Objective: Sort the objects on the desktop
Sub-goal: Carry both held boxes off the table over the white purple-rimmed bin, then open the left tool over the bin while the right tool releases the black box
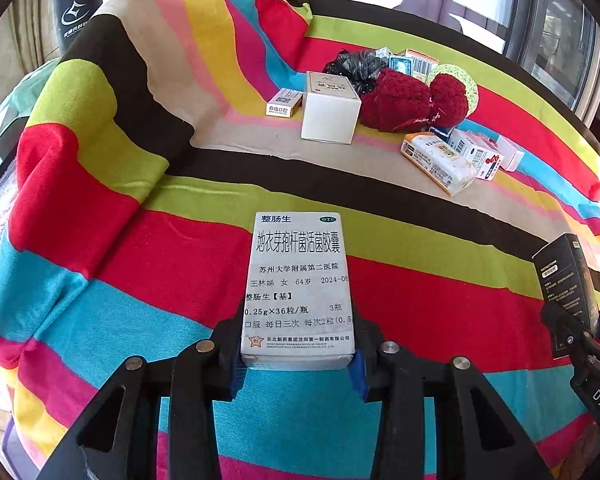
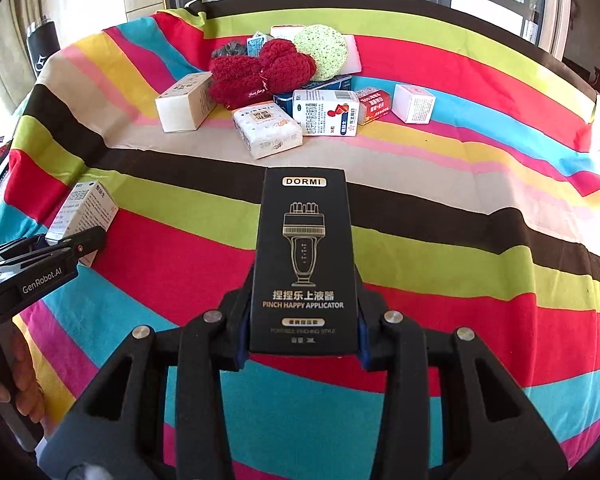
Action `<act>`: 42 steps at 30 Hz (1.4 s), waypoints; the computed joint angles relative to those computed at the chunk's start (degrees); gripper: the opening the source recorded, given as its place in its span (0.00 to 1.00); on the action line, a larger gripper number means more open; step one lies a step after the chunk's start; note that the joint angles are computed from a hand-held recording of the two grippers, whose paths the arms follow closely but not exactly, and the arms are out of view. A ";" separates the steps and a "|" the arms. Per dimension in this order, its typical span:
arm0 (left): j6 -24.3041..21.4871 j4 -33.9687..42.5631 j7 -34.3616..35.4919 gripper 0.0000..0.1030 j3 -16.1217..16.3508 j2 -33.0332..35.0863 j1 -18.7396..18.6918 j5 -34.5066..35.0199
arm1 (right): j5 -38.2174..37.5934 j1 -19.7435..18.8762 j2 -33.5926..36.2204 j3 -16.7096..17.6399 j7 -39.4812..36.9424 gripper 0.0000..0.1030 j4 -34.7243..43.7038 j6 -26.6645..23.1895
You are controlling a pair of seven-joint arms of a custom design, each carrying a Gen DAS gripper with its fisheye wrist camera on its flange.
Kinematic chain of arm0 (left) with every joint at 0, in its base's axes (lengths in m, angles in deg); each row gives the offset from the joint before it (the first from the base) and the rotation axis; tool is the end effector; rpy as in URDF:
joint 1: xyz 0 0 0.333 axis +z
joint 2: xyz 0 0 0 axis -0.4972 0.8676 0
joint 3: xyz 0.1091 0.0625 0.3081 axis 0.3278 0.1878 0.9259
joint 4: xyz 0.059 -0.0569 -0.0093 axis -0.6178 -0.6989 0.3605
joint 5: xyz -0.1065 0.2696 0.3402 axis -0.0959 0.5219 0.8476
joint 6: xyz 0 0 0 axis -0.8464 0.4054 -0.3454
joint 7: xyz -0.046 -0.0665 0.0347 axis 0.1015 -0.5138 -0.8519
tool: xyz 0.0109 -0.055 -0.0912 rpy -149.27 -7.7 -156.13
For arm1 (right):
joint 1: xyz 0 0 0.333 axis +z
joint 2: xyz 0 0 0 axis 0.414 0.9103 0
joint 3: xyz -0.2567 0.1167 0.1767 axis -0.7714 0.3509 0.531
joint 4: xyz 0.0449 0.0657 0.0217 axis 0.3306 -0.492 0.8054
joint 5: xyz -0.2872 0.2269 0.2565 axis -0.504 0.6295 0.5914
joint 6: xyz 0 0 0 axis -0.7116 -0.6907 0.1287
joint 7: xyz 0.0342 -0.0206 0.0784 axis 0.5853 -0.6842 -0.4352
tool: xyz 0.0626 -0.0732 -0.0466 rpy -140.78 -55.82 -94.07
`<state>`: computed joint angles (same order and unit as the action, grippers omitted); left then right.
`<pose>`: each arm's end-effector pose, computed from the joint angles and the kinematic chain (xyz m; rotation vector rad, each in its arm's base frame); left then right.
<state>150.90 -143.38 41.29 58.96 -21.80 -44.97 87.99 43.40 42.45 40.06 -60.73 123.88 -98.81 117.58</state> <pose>0.5760 -0.3181 0.5464 -1.6058 2.1773 -0.8266 0.4836 0.2623 0.5949 -1.4933 2.1318 -0.8013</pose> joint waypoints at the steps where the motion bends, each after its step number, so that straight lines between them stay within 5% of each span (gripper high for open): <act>1: 0.52 -1.61 1.83 0.39 0.08 -1.40 0.10 -2.24 | 0.35 0.32 -0.56 0.06 -0.08 0.41 -0.32 0.57; 7: 3.70 -11.17 9.17 0.39 0.91 -9.66 0.14 -12.55 | 0.91 2.24 -2.19 1.73 -2.36 0.41 -0.55 1.87; 17: 7.09 -29.94 15.30 0.39 3.27 -30.13 3.90 -18.14 | 0.94 7.28 1.60 4.65 -7.92 0.41 3.13 5.53; 28: -1.83 -44.21 6.95 0.40 4.60 -51.59 20.15 -12.50 | 9.26 16.46 17.60 4.78 -29.74 0.41 17.01 13.81; 35: -8.06 -50.78 1.16 0.40 3.83 -58.41 28.56 -8.35 | 17.59 21.34 28.28 5.08 -46.35 0.41 27.72 10.64; 42: -11.39 -52.71 -2.37 0.40 4.18 -57.84 31.18 -5.53 | 20.79 24.86 37.45 4.16 -54.16 0.41 37.28 4.62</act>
